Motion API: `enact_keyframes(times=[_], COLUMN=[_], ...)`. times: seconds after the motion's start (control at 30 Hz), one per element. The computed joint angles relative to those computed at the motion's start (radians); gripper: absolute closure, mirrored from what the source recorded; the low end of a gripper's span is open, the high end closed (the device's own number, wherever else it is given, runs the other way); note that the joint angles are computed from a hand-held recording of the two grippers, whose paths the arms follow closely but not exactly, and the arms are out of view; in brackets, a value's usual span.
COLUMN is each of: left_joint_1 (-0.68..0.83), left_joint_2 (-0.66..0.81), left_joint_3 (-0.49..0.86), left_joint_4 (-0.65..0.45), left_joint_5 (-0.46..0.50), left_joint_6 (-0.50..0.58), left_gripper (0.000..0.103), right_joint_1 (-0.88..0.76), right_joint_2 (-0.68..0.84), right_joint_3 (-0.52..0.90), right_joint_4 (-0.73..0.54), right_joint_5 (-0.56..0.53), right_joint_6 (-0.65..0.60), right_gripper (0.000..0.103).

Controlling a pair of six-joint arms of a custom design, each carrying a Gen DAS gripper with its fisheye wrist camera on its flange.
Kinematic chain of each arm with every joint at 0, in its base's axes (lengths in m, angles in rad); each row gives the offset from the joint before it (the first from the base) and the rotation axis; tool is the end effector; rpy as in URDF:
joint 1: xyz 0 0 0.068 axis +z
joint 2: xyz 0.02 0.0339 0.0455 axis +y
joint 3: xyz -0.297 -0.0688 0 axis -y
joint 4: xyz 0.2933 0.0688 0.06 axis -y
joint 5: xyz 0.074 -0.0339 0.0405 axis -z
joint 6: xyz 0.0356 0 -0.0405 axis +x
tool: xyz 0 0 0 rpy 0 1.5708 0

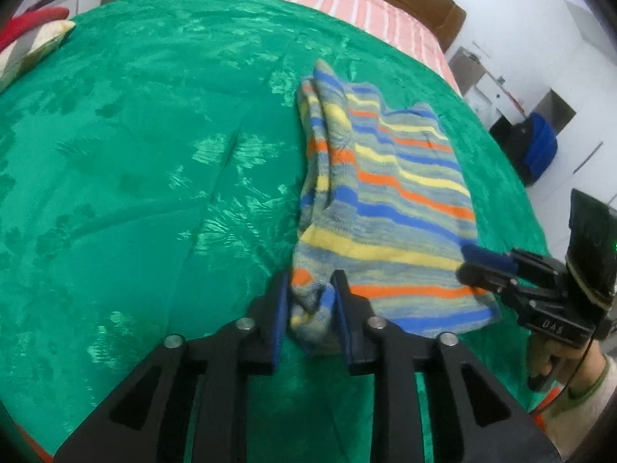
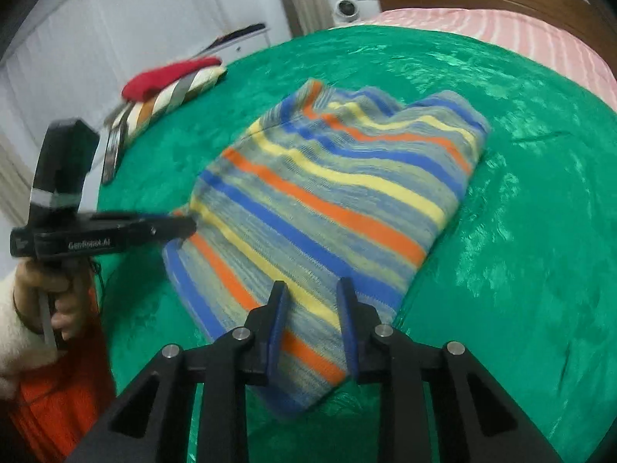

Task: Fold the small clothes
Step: 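Open both grippers and lift them away from the narrow folded sweater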

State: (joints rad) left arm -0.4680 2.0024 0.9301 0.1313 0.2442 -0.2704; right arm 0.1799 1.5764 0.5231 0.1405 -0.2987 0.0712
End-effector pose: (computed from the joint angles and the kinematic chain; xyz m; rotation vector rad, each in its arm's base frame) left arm 0.3541 -0.1886 0.0666 0.3566 2.5536 -0.5977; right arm 0.2785 0.0613 0.0998 -0.2625 2.4743 0.4772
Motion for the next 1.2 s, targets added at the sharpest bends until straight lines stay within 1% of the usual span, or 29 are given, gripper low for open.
enact_keyframes(times=[0.07, 0.1, 0.13, 0.17, 0.2, 0.23, 0.3, 0.37, 0.5, 0.6, 0.63, 0.67, 0.73, 0.8, 0.87, 0.93, 1.0, 1.07, 1.1, 1.13, 1.2], left_joint_1=[0.013, 0.024, 0.027, 0.032, 0.040, 0.045, 0.045, 0.036, 0.014, 0.010, 0.015, 0.023, 0.035, 0.036, 0.027, 0.028, 0.037, 0.042, 0.042, 0.043, 0.035], left_joint_2=[-0.017, -0.039, -0.056, -0.066, -0.064, -0.053, 0.006, 0.093, 0.248, 0.374, 0.423, 0.446, 0.445, 0.434, 0.401, 0.359, 0.292, 0.202, 0.174, 0.129, 0.107], left_joint_3=[0.009, 0.014, 0.018, 0.031, 0.057, 0.101, 0.237, 0.382, 0.584, 0.719, 0.766, 0.779, 0.753, 0.746, 0.712, 0.667, 0.583, 0.450, 0.408, 0.335, 0.289], left_joint_4=[-0.029, -0.041, -0.048, -0.054, -0.059, -0.075, -0.154, -0.233, -0.328, -0.380, -0.400, -0.389, -0.328, -0.334, -0.346, -0.344, -0.317, -0.256, -0.241, -0.218, -0.218], left_joint_5=[-0.001, 0.011, 0.014, 0.018, 0.025, 0.032, 0.072, 0.116, 0.082, 0.041, 0.021, 0.037, 0.068, 0.063, 0.024, 0.007, 0.013, 0.018, 0.022, 0.029, 0.014], left_joint_6=[0.008, 0.020, 0.028, 0.038, 0.049, 0.055, 0.073, 0.097, 0.111, 0.091, 0.079, 0.069, 0.046, 0.053, 0.087, 0.102, 0.106, 0.094, 0.093, 0.104, 0.126], left_gripper=[0.065, 0.063, 0.057, 0.045, 0.040, 0.036, 0.035, 0.033, 0.033, 0.033, 0.033, 0.032, 0.032, 0.032, 0.031, 0.031, 0.030, 0.024, 0.024, 0.024, 0.023], right_joint_1=[0.001, 0.001, -0.005, -0.004, -0.016, -0.031, -0.046, -0.080, -0.128, -0.097, -0.087, -0.090, -0.105, -0.129, -0.134, -0.126, -0.111, -0.098, -0.084, -0.058, -0.018], right_joint_2=[-0.015, -0.027, -0.048, -0.068, -0.087, -0.107, -0.113, -0.092, 0.052, 0.142, 0.196, 0.243, 0.341, 0.349, 0.324, 0.269, 0.175, 0.066, 0.014, -0.061, -0.153], right_joint_3=[-0.005, -0.003, -0.001, 0.005, 0.014, 0.026, 0.066, 0.121, 0.261, 0.305, 0.329, 0.355, 0.413, 0.363, 0.342, 0.313, 0.259, 0.195, 0.167, 0.121, 0.050], right_joint_4=[0.001, -0.011, -0.037, -0.062, -0.084, -0.099, -0.111, -0.110, -0.075, -0.007, -0.003, -0.024, -0.085, 0.021, 0.021, -0.004, -0.022, -0.047, -0.064, -0.084, -0.092], right_joint_5=[0.001, 0.000, -0.003, -0.004, -0.017, -0.020, -0.003, 0.000, -0.012, 0.056, 0.085, 0.099, 0.101, 0.052, 0.047, 0.077, 0.103, 0.087, 0.085, 0.080, 0.065], right_joint_6=[0.030, 0.035, 0.029, 0.031, 0.025, 0.019, 0.022, 0.040, 0.104, 0.082, 0.086, 0.104, 0.142, 0.157, 0.157, 0.139, 0.116, 0.091, 0.082, 0.074, 0.086], right_gripper=[0.075, 0.075, 0.075, 0.075, 0.074, 0.070, 0.064, 0.064, 0.064, 0.064, 0.064, 0.064, 0.064, 0.064, 0.064, 0.064, 0.064, 0.063, 0.062, 0.060, 0.058])
